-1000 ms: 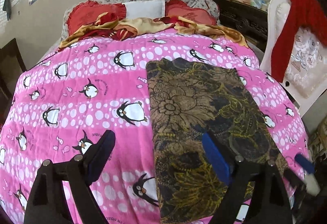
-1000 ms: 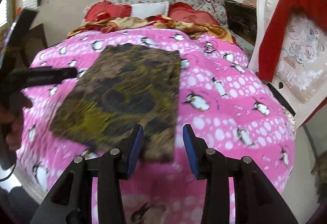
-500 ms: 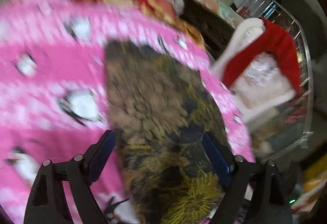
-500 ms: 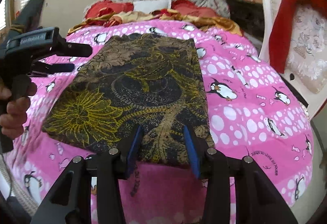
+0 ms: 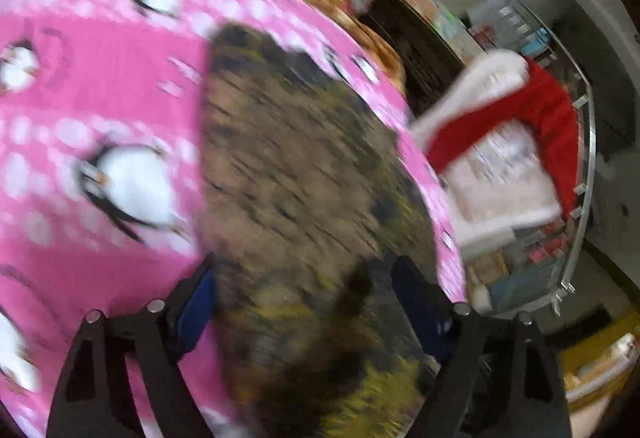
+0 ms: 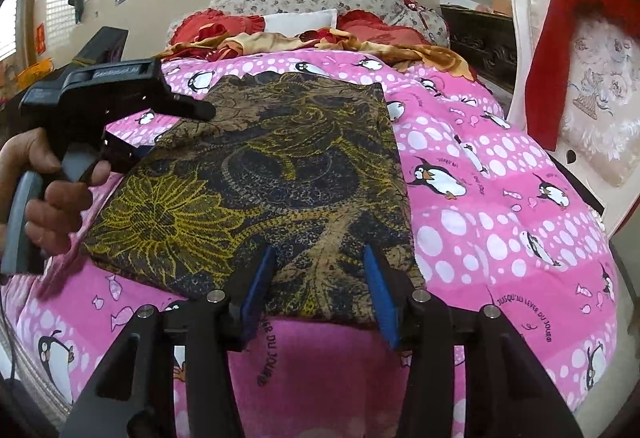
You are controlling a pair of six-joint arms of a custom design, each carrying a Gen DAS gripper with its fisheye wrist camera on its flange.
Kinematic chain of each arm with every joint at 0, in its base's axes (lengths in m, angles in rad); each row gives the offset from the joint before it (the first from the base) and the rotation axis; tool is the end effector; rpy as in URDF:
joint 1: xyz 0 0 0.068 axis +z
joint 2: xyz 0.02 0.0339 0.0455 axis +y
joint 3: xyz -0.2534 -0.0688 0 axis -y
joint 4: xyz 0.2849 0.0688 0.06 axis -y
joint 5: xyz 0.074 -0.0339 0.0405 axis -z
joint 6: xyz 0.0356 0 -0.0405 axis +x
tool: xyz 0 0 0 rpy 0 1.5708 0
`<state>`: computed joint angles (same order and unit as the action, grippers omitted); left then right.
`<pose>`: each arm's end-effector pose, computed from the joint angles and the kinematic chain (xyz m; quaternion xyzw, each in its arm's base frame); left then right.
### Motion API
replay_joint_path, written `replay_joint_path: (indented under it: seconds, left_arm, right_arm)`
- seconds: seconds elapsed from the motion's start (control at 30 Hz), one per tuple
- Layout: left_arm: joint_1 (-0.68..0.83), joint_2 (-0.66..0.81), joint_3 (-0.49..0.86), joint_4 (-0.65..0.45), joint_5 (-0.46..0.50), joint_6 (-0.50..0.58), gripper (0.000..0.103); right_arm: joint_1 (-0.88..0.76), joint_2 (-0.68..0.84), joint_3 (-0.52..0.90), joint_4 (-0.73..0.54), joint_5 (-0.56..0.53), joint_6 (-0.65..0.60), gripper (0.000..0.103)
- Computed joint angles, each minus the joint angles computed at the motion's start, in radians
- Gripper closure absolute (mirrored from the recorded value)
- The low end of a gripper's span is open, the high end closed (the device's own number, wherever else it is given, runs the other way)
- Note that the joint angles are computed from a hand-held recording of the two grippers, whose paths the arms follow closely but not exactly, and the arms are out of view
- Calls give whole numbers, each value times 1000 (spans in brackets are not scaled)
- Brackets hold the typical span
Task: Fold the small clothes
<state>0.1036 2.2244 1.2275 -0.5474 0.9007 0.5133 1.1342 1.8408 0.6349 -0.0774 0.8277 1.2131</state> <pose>0.3825 0.0117 0.0119 0.1888 0.8802 -0.4111 0.1435 0.1392 0.2364 0.0189 0.0933 0.9032 -0.0330 0.4177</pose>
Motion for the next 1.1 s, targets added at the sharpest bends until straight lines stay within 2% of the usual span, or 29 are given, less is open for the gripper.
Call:
replay_joint_path:
  seconds: [0.1,0.2,0.23,0.27,0.3,0.33,0.37,0.4,0.43,0.47,0.53,0.6,0.7,0.77,0.8,0.87,0.97,1.0,1.07,1.1]
  left_arm:
    - [0,10,30,-59,35,11,17]
    - [11,36,68,-52,72,-82,18]
    - [4,29,59,-48,64,-83,19]
    - [-9,-16,8,1,21,-75,21]
    - [-23,-66,-47,62,-31,-66,25]
    - [-36,-116,-102,132,-106,-63,34]
    - [-43,-138,-126,170,-158,-73,49]
    - [-49,-152,-146,205,-205,-87,52]
    - [-48,-152,-155,220,-213,-104,53]
    - [-48,-158,-171,243,-215,-120,53]
    - [-63,-187,-223,309,-255,-146,52]
    - [-76,-209,-263,361,-285,-152,51]
    - [-81,-213,-278,388,-297,-169,45]
    - [-72,-201,-265,376,-290,-164,43]
    - [-75,-197,-264,380,-291,-166,41]
    - [-92,-192,-260,393,-299,-183,35]
    - [-107,-201,-273,410,-312,-188,27]
    - [-114,-208,-280,416,-324,-190,27]
    - [-117,-219,-288,414,-334,-190,27]
    - [-113,-220,-285,406,-329,-189,27]
  right_arm:
    - [5,1,-2,2,-1,8,59]
    - [8,-1,-2,4,-1,7,59]
    - [8,-5,-2,3,-4,6,59]
    - [5,-17,-9,7,-13,0,59]
    - [-10,-73,-49,36,-49,-30,59]
    - [-28,-137,-100,83,-80,-60,59]
    - [-49,-229,-180,157,-96,-86,59]
    - [-86,-344,-268,218,-99,-116,58]
    - [-131,-429,-323,247,-119,-158,52]
    - [-228,-534,-398,317,-181,-241,46]
    - [-409,-598,-465,443,-366,-351,42]
    - [-652,-473,-479,674,-689,-405,42]
    - [-840,-201,-405,912,-976,-407,41]
    - [-895,-75,-340,958,-1085,-418,41]
    - [-931,21,-292,1000,-1182,-409,41]
    - [-964,121,-233,1015,-1278,-404,41]
    - [-943,141,-185,954,-1274,-459,35]
    - [-942,137,-178,946,-1297,-465,35]
    - [-953,176,-167,1021,-1425,-461,36]
    - [-943,171,-169,1022,-1436,-468,38]
